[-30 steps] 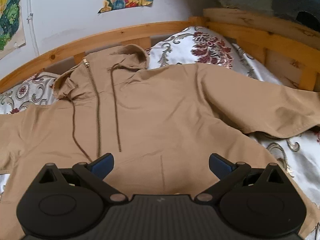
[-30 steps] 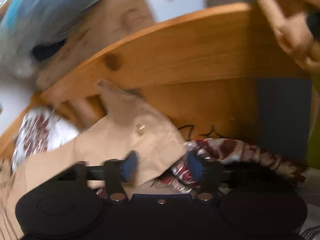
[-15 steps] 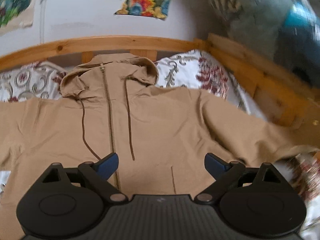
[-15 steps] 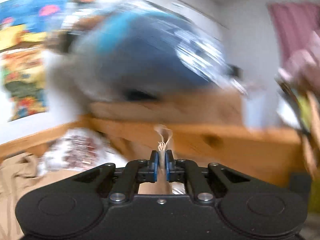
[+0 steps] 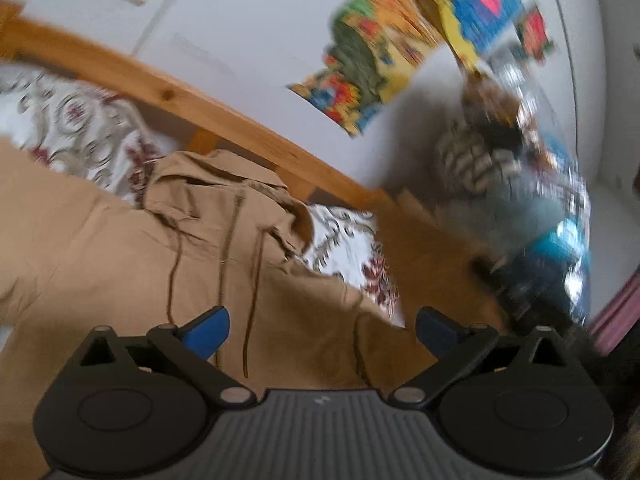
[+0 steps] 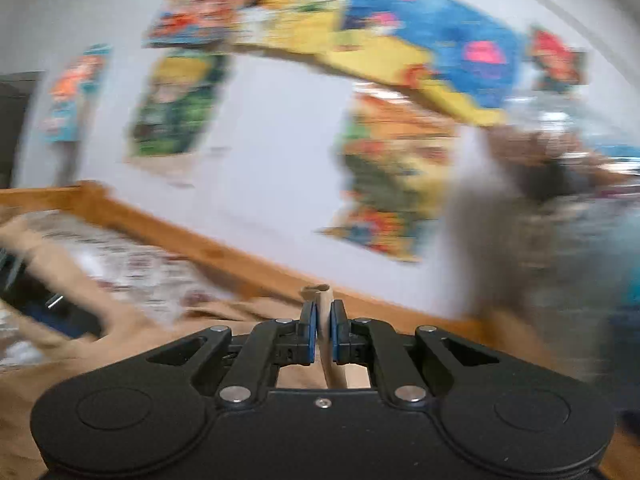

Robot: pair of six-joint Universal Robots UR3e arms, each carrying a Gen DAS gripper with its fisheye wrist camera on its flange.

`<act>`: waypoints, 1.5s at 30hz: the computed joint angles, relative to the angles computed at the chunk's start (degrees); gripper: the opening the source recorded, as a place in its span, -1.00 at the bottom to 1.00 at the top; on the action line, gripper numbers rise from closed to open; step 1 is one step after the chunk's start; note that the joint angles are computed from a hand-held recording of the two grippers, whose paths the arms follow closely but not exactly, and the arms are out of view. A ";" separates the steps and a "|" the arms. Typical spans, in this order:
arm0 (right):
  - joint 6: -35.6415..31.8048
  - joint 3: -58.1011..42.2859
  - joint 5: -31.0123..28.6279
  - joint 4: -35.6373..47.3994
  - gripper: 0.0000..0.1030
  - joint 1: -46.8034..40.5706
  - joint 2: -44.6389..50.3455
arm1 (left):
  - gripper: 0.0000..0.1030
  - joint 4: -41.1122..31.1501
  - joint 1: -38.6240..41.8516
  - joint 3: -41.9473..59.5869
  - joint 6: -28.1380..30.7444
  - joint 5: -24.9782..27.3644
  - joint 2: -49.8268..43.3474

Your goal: Fold large clothes

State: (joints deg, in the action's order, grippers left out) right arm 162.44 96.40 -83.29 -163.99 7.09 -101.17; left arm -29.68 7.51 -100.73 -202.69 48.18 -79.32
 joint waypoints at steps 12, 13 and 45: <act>6.98 19.27 -5.61 -26.93 -0.88 20.17 14.31 | 0.98 0.61 11.20 -21.87 -0.76 -5.42 6.34; 7.08 19.70 -5.84 -27.56 -0.88 20.34 14.50 | 0.98 -0.57 11.76 -22.96 -0.36 -6.33 6.55; 8.88 20.47 0.49 -8.08 0.33 -14.25 10.49 | -0.95 0.75 -11.82 -2.98 10.88 36.18 -9.69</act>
State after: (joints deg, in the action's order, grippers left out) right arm 171.32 116.88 -82.79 -172.08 -7.17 -90.69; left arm -28.93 -4.32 -103.71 -191.81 84.36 -89.01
